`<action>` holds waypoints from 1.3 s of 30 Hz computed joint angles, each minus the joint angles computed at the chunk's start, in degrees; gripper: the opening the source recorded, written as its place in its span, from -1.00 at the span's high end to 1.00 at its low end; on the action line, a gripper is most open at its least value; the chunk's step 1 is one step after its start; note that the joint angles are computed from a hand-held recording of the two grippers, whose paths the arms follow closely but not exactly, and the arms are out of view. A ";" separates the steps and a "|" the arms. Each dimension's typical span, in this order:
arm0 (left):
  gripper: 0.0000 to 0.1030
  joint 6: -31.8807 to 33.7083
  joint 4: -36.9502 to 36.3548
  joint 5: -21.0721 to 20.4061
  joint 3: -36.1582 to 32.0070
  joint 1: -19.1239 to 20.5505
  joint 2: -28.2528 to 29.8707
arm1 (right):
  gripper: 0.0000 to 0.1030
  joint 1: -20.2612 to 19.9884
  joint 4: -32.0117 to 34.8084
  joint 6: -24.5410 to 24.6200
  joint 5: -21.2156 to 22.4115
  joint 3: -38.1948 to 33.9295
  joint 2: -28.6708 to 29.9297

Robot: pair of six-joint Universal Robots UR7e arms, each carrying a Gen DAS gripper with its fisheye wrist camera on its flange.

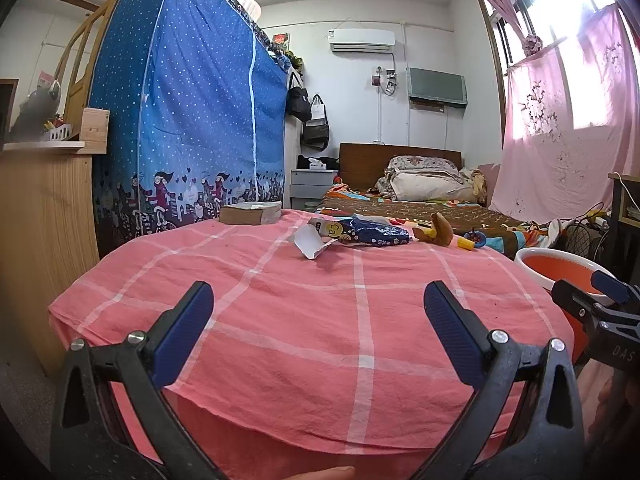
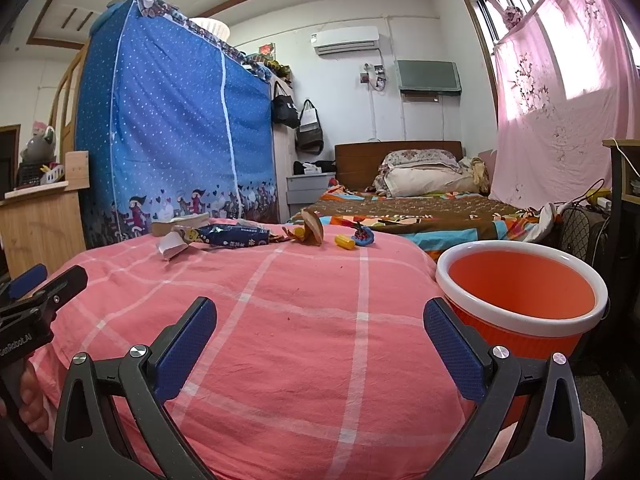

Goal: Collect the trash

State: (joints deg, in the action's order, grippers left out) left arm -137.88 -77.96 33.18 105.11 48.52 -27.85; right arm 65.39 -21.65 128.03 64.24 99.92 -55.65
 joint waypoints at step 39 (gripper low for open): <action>-1.00 1.16 -0.66 0.11 0.25 -0.02 0.08 | -1.00 0.16 -0.01 0.09 0.22 -0.02 0.03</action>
